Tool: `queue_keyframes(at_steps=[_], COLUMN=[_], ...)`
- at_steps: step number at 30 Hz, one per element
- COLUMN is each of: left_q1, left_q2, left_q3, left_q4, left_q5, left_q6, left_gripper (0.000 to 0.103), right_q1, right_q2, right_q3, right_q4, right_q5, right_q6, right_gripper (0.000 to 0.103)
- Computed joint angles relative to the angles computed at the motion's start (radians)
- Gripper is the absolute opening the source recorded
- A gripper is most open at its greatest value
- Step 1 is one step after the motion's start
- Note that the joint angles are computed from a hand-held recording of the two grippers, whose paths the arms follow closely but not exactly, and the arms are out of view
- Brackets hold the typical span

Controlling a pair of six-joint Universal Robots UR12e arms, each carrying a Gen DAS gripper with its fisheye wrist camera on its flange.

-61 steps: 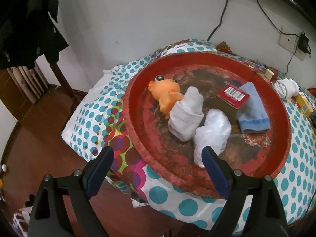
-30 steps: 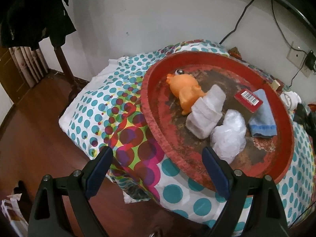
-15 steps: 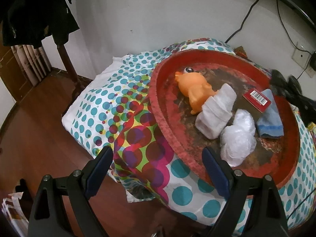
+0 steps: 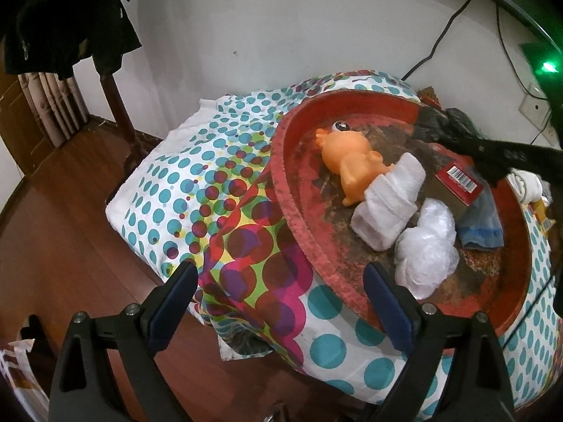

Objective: Organize objects
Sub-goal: 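Carry the black plastic bag onto the red tray and open the right tool, then move the right tool to the yellow medicine box and grasp it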

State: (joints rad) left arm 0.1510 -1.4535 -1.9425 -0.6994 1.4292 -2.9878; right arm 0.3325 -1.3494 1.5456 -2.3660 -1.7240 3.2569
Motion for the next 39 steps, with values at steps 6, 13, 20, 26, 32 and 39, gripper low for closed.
queue_keyframes(at_steps=[6, 13, 20, 26, 32, 39], left_q1=[0.004, 0.002, -0.001, -0.013, -0.023, -0.027], left_q2=[0.0, 0.002, 0.004, 0.004, 0.006, 0.005], left_q3=[-0.001, -0.005, -0.008, -0.011, -0.017, -0.015], left_q4=[0.003, 0.007, 0.016, 0.024, 0.033, 0.022], left_q5=[-0.01, -0.022, -0.018, 0.001, 0.007, 0.004], left_q6=[-0.003, 0.001, 0.007, 0.017, 0.039, 0.043], left_gripper=[0.094, 0.094, 0.094, 0.094, 0.094, 0.095], right_q1=[0.008, 0.005, -0.023, -0.072, -0.13, -0.23], right_q2=[0.032, 0.019, -0.073, -0.176, -0.255, -0.316], right_q3=[-0.027, -0.008, 0.08, 0.184, 0.275, 0.36], right_q4=[0.027, 0.044, -0.026, -0.074, -0.059, -0.026], right_q5=[-0.034, -0.048, -0.005, -0.015, -0.113, -0.184], right_q6=[-0.006, 0.011, 0.04, 0.047, 0.044, 0.058], right_gripper=[0.031, 0.057, 0.06, 0.067, 0.069, 0.07])
